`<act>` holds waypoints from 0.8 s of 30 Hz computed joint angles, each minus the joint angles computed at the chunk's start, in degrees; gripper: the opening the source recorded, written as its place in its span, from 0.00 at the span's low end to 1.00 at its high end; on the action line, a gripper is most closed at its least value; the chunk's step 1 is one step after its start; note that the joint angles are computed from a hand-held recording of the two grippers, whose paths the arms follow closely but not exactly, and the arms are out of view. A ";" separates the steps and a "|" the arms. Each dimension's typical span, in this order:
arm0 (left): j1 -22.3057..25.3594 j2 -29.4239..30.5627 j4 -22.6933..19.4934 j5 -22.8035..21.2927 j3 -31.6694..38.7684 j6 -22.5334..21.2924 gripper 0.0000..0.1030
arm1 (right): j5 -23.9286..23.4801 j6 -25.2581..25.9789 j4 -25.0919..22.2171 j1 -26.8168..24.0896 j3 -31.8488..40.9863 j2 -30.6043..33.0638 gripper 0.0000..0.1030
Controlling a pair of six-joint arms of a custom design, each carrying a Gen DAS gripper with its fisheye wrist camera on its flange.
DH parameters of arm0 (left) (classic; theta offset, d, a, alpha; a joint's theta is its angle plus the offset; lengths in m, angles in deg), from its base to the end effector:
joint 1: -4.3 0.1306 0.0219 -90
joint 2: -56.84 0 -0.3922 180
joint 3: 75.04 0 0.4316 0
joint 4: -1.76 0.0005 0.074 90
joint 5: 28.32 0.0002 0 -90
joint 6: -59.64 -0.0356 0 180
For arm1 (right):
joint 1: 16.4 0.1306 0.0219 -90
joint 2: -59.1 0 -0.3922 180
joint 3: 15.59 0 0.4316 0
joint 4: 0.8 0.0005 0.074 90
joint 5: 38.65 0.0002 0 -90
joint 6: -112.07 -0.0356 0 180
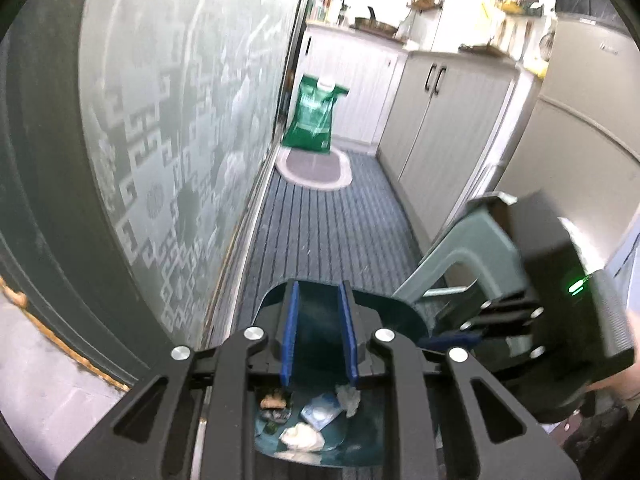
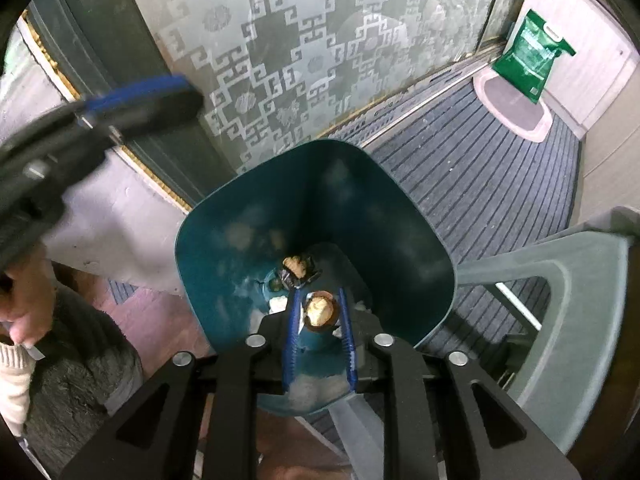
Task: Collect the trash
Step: 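Drop the lime into the teal bin with the left tool while the right drops the walnut shell, then move both tools back from the bin to the table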
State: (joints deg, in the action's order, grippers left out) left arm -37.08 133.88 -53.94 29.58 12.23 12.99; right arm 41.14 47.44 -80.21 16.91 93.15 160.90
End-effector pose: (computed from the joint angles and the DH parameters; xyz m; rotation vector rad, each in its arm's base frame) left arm 0.3360 -0.2715 0.5151 -0.2979 2.2027 -0.1398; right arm 0.4675 0.3141 0.4626 -1.4234 2.4527 0.2830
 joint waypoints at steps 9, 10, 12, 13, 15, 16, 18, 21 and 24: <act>-0.08 -1.44 3.10 -1.60 -0.21 -0.31 0.21 | -1.16 0.41 1.04 -0.39 0.26 -1.28 0.37; 0.10 -1.69 3.41 -1.57 -0.21 -0.52 0.21 | -1.63 0.43 1.32 -0.55 0.44 -1.62 0.37; -0.10 -1.88 4.19 -1.81 0.04 -0.42 0.21 | -3.03 0.41 2.03 -1.14 1.04 -2.58 0.37; -0.25 -1.88 4.51 -1.97 0.22 -0.52 0.21 | -3.50 0.44 2.46 -1.54 1.40 -3.10 0.37; -0.57 -1.57 5.26 -2.13 0.83 -0.94 0.21 | -4.40 0.64 3.04 -2.24 1.97 -3.93 0.37; -0.64 -1.31 5.55 -1.95 1.13 -1.19 0.21 | -4.77 0.71 3.45 -2.75 2.15 -4.37 0.37; -1.12 -0.42 5.84 -2.04 2.08 -1.87 0.21 | -5.46 0.73 4.16 -4.00 2.85 -5.11 0.36; -1.53 1.37 6.27 -1.63 3.62 -2.91 0.21 | -6.11 0.72 5.09 -6.51 3.98 -5.66 0.33; -2.16 3.40 6.76 -1.52 5.64 -3.89 0.21 | -6.56 0.41 5.47 -9.08 4.98 -5.62 0.31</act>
